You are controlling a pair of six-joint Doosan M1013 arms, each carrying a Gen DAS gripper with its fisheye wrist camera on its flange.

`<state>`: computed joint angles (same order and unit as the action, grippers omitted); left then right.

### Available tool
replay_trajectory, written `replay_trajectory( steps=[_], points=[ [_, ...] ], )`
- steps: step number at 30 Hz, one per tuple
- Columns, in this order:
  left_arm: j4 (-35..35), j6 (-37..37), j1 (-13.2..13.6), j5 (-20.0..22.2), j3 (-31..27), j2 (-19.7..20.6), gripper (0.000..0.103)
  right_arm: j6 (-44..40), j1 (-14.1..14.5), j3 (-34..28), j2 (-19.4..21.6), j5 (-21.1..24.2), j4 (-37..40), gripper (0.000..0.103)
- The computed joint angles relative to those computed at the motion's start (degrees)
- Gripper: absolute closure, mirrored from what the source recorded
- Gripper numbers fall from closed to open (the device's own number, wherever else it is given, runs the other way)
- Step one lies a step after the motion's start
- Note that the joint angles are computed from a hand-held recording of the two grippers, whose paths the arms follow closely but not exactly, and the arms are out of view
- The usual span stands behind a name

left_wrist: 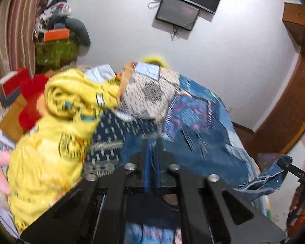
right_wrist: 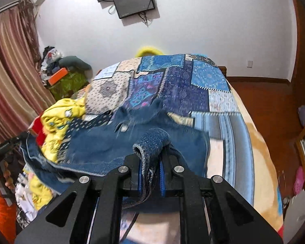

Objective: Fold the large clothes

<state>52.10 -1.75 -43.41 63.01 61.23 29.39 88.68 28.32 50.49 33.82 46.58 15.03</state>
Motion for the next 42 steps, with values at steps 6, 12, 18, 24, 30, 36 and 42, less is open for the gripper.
replay_trajectory(
  steps=[6, 12, 18, 24, 30, 36, 42],
  points=[
    [-6.69, 7.59, 4.86, -0.51, -5.53, 4.45, 0.103, 5.38, -0.36, -13.75, 9.89, 7.41, -2.04, 0.092],
    [-18.96, 17.06, 7.63, -0.64, -7.42, 8.39, 0.103, 11.74, -0.59, -25.83, 18.90, 17.85, -6.30, 0.092],
    [-29.66, 25.10, 8.35, 1.09, -9.03, 11.64, 0.092, 12.10, -2.18, -31.32, 21.75, 24.53, -0.49, 0.089],
    [-25.37, 30.58, 6.57, 8.91, -13.31, 14.93, 0.091, 10.06, -2.19, -38.52, 24.01, 30.68, -1.30, 0.082],
    [-21.38, 36.75, 5.33, 19.48, -19.16, 18.11, 0.077, 14.57, 0.44, -21.84, 13.91, 16.53, -24.45, 0.030],
    [-23.06, 33.67, 4.92, 18.55, -18.83, 16.48, 0.064, 8.88, -0.31, -13.41, 8.29, 13.88, -19.81, 0.029],
    [-20.52, 33.16, 2.20, 13.09, -18.21, 14.21, 0.039, 2.33, 1.73, -8.78, 6.52, 12.35, -15.58, 0.027]
  ],
)
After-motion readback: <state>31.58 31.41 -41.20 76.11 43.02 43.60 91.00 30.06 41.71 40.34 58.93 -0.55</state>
